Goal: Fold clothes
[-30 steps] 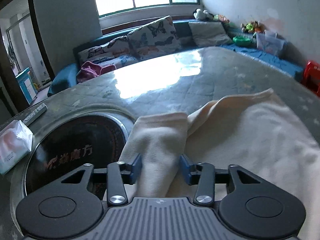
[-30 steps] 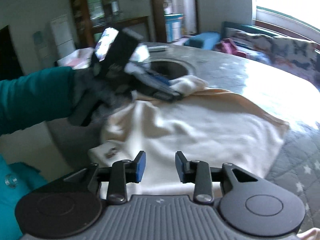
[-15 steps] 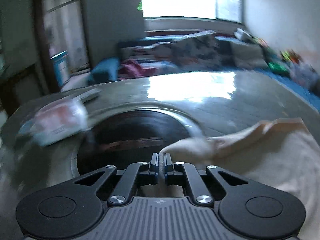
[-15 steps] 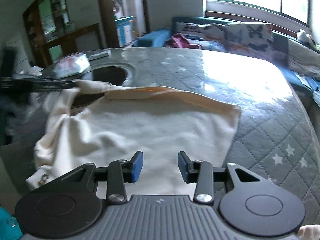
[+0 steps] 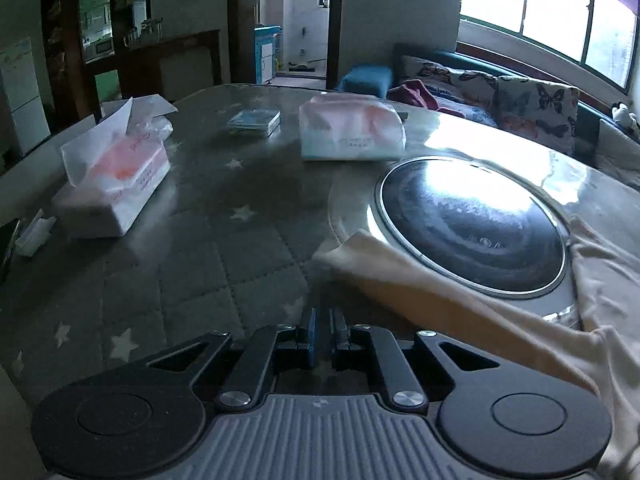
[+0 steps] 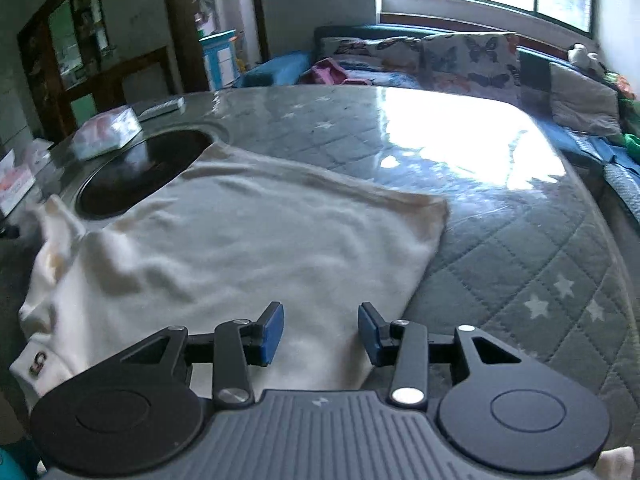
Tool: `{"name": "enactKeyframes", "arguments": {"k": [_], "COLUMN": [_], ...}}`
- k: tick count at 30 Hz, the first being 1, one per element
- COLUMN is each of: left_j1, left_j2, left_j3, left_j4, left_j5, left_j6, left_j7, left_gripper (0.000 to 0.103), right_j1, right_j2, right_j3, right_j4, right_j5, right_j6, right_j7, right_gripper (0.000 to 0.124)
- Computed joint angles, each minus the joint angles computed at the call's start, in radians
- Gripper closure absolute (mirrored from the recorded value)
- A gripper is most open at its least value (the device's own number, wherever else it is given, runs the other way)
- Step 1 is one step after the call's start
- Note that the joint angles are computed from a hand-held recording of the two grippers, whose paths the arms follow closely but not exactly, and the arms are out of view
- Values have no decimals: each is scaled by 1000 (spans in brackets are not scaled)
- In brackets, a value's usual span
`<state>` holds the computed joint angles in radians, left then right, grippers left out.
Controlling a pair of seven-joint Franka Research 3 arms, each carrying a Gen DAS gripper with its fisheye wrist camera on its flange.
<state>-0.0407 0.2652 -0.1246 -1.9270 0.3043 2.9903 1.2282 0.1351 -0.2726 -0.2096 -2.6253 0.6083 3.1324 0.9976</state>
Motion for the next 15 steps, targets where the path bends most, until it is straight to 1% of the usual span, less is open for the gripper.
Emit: {"name": "enactKeyframes", "arguments": {"k": [1,2,3,5,6,8,9,10,12,13,15], "left_j1": [20,44,62,77,87,77,63,37,-4,-29,-96], "left_j2": [4,13,26,59,80,134,165,194,266,300,365], "left_j3": [-33,-77,-116,-180,-219,-262,-273,-268,-268,-262,-221], "left_j4": [8,21,37,82,109,182,222,264,368,419,525], "left_j5": [-27,-64,-98,-149,-177,-205,-209,-206,-205,-204,-187], "left_j6": [6,15,22,21,16,-2,-11,-22,-66,-89,-142], "left_j7": [42,100,153,243,296,377,411,428,467,480,474], "left_gripper": [93,88,86,76,74,72,71,70,67,67,67], "right_j1": [-17,-36,-52,-83,-94,-104,-106,-107,-78,-61,-56], "right_j2": [5,15,25,47,55,80,91,103,127,139,159], "right_j3": [13,26,36,53,56,50,47,42,7,-11,-20], "right_j4": [3,11,18,35,43,67,77,88,116,129,153], "right_j5": [-6,-14,-22,-38,-45,-51,-55,-56,-28,-5,27], "right_j6": [7,15,23,39,41,49,53,56,57,56,49], "right_j7": [16,35,54,94,112,138,146,152,138,122,99], "right_gripper": [82,82,82,83,83,84,85,85,85,85,88]}}
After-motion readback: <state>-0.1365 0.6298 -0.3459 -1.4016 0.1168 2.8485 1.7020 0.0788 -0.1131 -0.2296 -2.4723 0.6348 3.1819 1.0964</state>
